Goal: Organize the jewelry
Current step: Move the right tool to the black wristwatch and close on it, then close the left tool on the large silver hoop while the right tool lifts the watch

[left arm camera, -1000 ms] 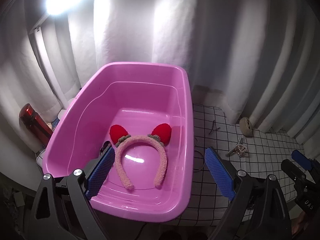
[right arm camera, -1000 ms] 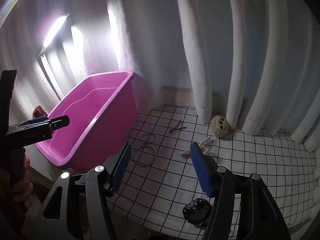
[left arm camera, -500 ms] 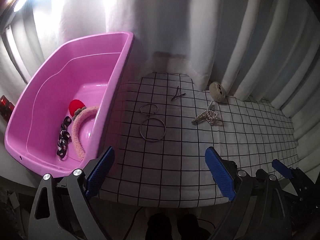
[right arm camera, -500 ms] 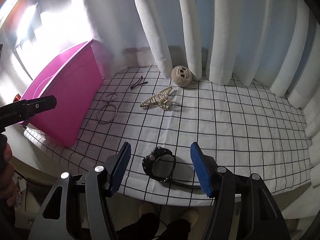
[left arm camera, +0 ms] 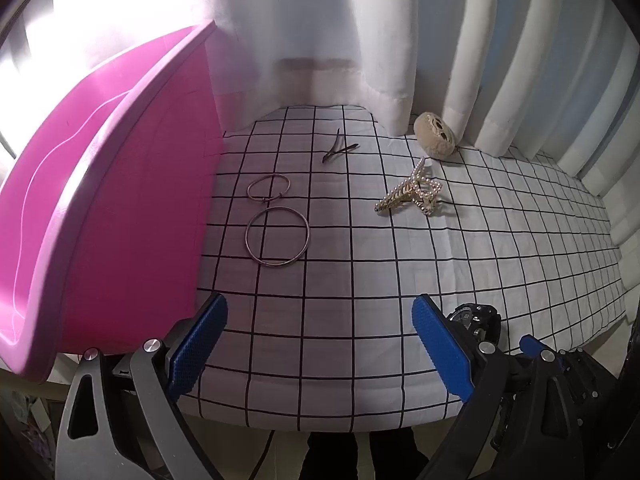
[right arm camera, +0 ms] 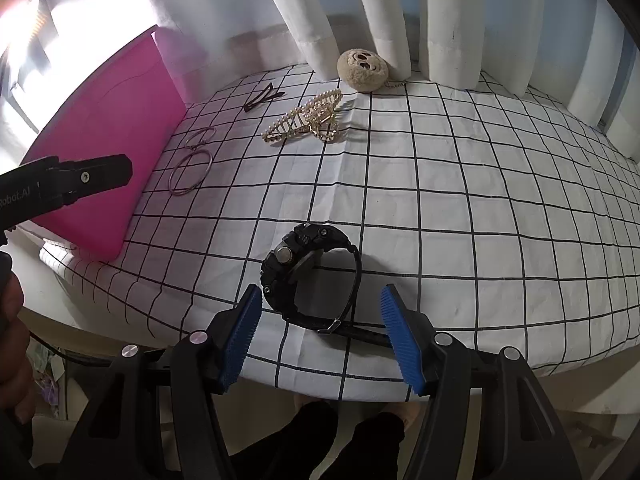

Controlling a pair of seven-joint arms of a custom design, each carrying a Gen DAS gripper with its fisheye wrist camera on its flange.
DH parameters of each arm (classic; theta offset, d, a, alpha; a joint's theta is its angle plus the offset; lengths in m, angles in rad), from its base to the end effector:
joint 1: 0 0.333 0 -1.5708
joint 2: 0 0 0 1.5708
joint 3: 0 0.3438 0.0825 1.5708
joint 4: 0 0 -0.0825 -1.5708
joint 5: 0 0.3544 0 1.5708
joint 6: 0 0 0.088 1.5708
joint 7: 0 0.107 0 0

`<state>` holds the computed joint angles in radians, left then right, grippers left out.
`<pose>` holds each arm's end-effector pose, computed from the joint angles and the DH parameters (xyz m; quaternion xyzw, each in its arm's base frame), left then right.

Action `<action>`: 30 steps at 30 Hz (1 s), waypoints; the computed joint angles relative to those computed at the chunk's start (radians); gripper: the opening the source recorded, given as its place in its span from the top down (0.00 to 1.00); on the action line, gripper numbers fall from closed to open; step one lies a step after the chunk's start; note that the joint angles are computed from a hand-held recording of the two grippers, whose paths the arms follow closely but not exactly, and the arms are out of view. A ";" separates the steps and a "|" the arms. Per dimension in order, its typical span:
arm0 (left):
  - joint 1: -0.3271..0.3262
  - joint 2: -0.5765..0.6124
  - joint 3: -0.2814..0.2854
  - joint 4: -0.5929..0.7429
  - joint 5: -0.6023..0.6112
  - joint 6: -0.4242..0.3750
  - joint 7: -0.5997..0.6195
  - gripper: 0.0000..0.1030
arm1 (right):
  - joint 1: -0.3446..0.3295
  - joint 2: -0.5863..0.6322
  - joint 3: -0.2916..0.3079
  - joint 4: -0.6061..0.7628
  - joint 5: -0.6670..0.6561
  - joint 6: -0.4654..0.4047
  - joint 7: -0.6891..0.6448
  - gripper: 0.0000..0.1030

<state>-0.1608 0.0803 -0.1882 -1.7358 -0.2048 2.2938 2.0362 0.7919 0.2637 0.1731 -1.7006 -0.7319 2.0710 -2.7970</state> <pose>0.5645 -0.2054 0.6098 -0.4026 0.8791 -0.2297 0.1111 0.3971 0.4929 0.4996 -0.4298 0.8492 -0.2067 0.2269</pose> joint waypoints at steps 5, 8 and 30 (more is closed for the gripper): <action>-0.008 0.057 0.004 0.014 0.035 0.003 -0.049 0.11 | -0.011 0.009 -0.005 -0.015 -0.002 0.053 0.003 0.42; -0.014 0.093 0.011 0.025 0.069 0.022 -0.102 0.11 | -0.011 0.021 -0.010 -0.012 -0.008 0.071 0.003 0.42; -0.079 0.321 0.041 0.202 0.225 0.066 -0.271 0.10 | -0.008 0.090 -0.042 0.029 -0.012 0.077 -0.048 0.36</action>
<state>-0.2402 0.4017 -0.1467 -1.5341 0.0203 2.3597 1.7647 0.7834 0.3539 0.1313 -1.6719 -0.7436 2.1482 -2.8449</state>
